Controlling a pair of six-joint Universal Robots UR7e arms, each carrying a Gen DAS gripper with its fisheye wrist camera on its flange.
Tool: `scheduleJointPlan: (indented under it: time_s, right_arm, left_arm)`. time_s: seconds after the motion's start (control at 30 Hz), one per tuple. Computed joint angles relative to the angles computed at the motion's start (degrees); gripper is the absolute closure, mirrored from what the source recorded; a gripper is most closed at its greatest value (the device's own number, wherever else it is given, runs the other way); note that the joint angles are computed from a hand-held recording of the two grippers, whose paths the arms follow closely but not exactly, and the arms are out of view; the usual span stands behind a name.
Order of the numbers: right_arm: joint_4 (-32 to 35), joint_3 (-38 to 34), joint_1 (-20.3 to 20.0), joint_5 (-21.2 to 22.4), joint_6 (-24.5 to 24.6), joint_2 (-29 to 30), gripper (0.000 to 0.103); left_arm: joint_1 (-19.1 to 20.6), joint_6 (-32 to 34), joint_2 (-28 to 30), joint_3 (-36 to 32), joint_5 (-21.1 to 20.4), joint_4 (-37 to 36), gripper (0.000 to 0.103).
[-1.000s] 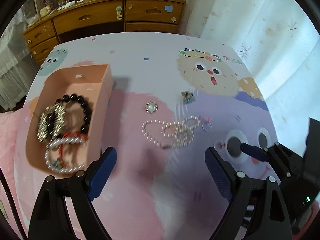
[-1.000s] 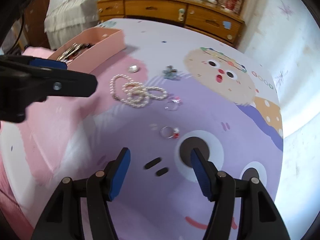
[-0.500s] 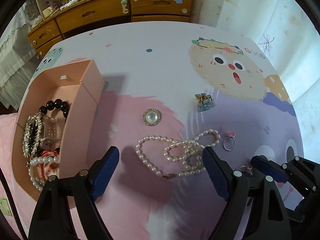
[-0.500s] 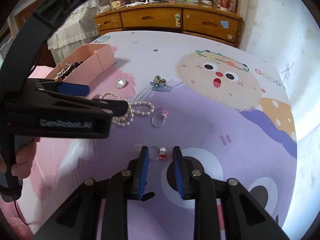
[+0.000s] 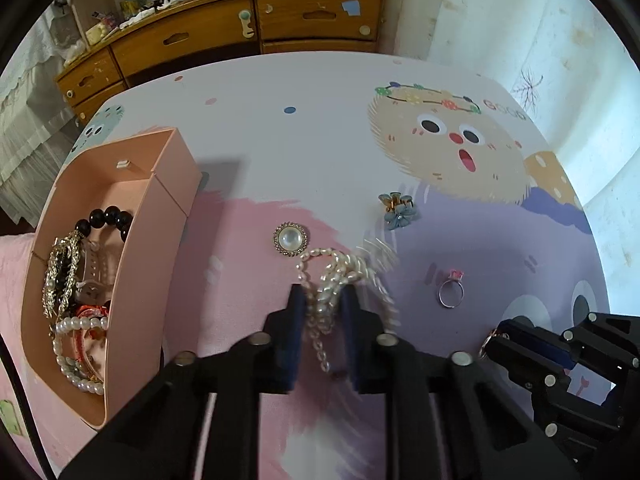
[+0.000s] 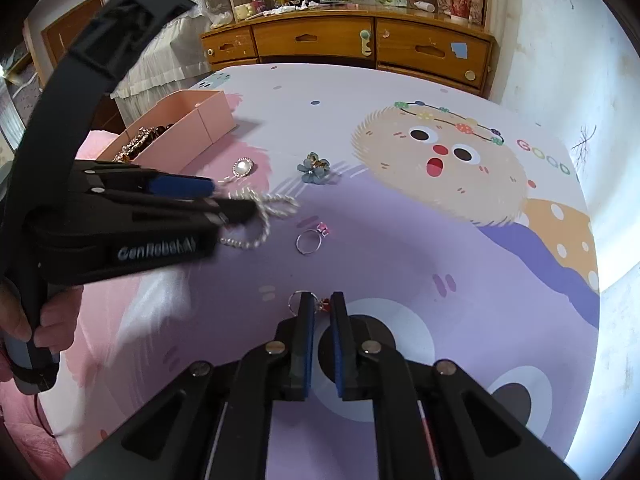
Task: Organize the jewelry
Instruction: 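Lift the pearl necklace into the box with the left tool while the right tool carries the ring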
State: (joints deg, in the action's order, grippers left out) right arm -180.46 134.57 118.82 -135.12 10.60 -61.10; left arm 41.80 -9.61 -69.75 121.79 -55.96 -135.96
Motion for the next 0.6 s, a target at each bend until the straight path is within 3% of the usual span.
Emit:
scheduleJointPlan:
  time_s: [0.13, 0.2, 0.6]
  right_arm:
    - [0.7, 0.1, -0.7, 1.5, 1.7, -0.8, 0.096]
    - [0.9, 0.0, -0.8, 1.8, 2.4, -0.9, 0.097]
    - [-3.1, 1.4, -0.9, 7.2, 8.4, -1.3, 0.097]
  left_arm:
    - [0.5, -0.1, -0.6, -0.1, -1.8, 0.2, 0.092]
    - [0.6, 0.3, -0.9, 0.0, -2.7, -0.6, 0.1]
    - [-0.3, 1.8, -5.7, -0.9, -5.7, 2.7, 0.1]
